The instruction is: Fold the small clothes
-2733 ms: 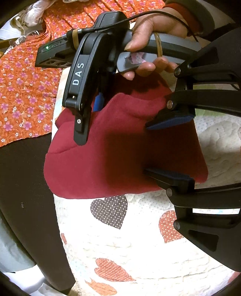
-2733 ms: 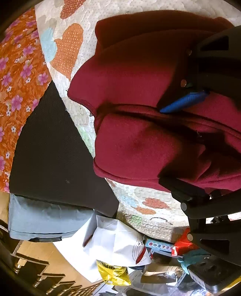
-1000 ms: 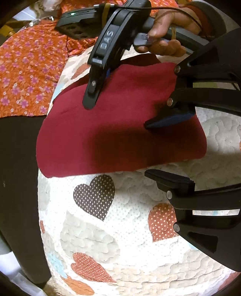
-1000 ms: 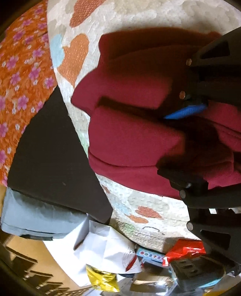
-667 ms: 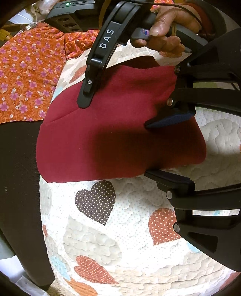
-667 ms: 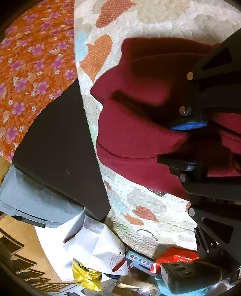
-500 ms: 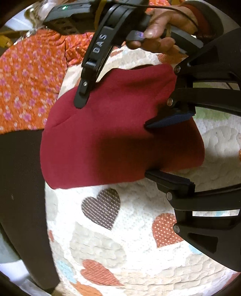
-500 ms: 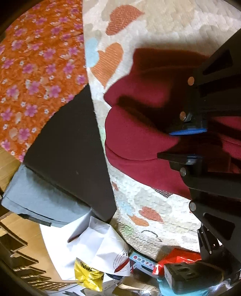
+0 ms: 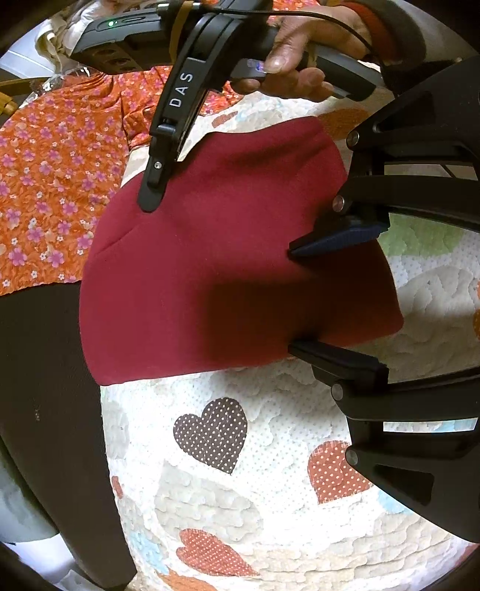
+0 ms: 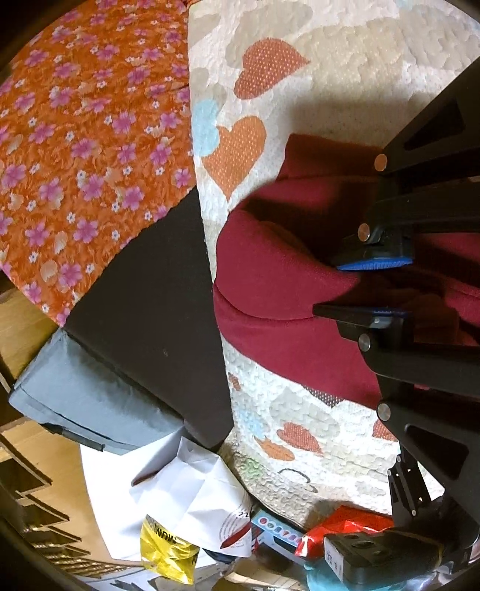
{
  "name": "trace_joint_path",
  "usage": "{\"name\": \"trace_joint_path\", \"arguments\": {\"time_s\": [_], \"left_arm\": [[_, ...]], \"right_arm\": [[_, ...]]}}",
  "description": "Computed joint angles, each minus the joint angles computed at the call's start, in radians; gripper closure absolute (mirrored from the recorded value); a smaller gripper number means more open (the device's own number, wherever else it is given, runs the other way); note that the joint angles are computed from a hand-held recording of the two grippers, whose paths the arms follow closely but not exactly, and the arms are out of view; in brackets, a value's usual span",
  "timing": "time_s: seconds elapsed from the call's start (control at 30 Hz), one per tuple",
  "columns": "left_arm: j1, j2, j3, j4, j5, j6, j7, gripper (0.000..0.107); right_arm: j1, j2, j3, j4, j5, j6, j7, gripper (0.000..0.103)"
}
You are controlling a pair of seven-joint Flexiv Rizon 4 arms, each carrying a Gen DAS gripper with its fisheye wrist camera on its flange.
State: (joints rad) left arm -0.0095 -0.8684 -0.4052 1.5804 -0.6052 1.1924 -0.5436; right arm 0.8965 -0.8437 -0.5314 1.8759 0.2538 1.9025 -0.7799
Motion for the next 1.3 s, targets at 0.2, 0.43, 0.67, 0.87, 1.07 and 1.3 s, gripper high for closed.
{"name": "trace_joint_path", "arguments": {"time_s": [0.2, 0.43, 0.67, 0.87, 1.07, 1.3], "left_arm": [[-0.010, -0.004, 0.002, -0.004, 0.011, 0.005, 0.000, 0.061], [-0.045, -0.033, 0.049, -0.039, 0.056, 0.000, -0.039, 0.057], [-0.040, -0.041, 0.047, -0.049, 0.076, -0.009, -0.065, 0.055], [-0.042, -0.043, 0.047, -0.049, 0.091, 0.006, -0.070, 0.054], [-0.020, -0.029, 0.015, -0.035, 0.079, 0.014, -0.065, 0.054], [-0.002, -0.007, -0.019, 0.000, 0.044, 0.009, -0.008, 0.054]], "right_arm": [[0.032, -0.001, -0.050, 0.035, 0.010, -0.022, 0.003, 0.095], [-0.084, 0.009, 0.071, 0.009, -0.060, -0.054, 0.016, 0.095], [-0.139, 0.020, 0.168, 0.044, 0.044, 0.093, 0.028, 0.069], [-0.270, -0.008, 0.324, -0.009, -0.016, 0.125, 0.008, 0.065], [-0.187, -0.034, 0.238, -0.037, 0.063, 0.108, 0.013, 0.094], [0.091, -0.006, -0.083, 0.081, 0.135, -0.011, -0.078, 0.097]]}}
